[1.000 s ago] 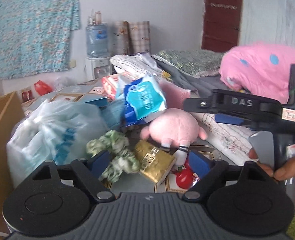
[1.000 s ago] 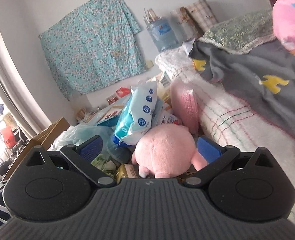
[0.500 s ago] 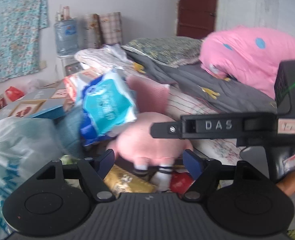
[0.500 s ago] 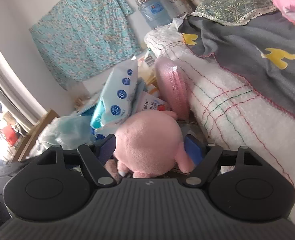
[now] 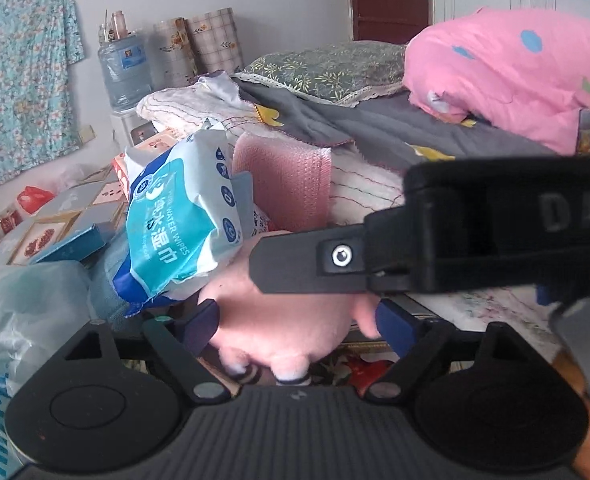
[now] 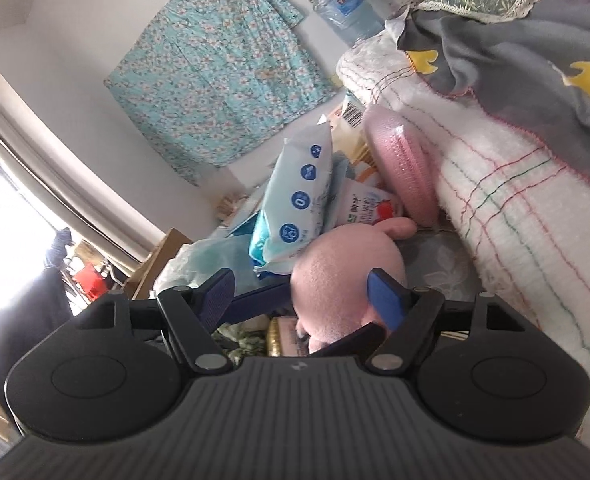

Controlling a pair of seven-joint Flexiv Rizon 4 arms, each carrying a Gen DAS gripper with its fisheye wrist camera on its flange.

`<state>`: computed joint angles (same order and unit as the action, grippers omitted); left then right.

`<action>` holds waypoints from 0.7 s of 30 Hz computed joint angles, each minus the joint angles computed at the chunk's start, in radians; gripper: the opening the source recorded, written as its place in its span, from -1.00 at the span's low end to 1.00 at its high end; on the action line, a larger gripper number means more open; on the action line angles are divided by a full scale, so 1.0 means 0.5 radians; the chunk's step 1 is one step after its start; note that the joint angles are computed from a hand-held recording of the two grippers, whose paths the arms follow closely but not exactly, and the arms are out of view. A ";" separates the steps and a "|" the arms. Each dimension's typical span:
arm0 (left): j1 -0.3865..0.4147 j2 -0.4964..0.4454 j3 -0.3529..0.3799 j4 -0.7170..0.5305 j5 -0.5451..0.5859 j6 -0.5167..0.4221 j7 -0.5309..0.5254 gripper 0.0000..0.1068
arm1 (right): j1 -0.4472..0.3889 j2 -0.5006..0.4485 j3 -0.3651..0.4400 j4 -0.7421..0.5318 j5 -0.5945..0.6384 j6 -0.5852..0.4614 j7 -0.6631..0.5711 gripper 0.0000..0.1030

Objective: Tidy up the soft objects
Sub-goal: 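Reach the left tool to the pink plush toy and close on it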

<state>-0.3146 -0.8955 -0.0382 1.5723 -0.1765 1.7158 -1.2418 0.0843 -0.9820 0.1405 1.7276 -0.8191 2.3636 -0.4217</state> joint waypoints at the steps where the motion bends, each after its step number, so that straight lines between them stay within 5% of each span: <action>1: -0.044 -0.010 0.055 -0.021 -0.014 -0.009 -0.013 0.63 | -0.012 -0.012 0.010 -0.011 -0.017 0.015 0.012 0.44; 5: -0.075 -0.025 0.095 -0.034 -0.022 0.012 -0.040 0.52 | 0.050 -0.010 -0.025 0.017 0.207 0.096 -0.065 0.43; 9: 0.082 -0.009 -0.102 0.036 0.002 0.112 -0.052 0.21 | 0.140 0.030 -0.078 0.023 0.453 -0.040 -0.174 0.45; 15: 0.215 0.007 -0.266 0.102 0.080 0.214 -0.027 -0.10 | 0.001 -0.030 0.101 -0.053 0.187 -0.254 -0.065 0.45; 21: 0.283 0.019 -0.347 0.152 0.130 0.260 -0.028 -0.06 | -0.080 -0.077 0.172 -0.043 0.126 -0.107 0.048 0.46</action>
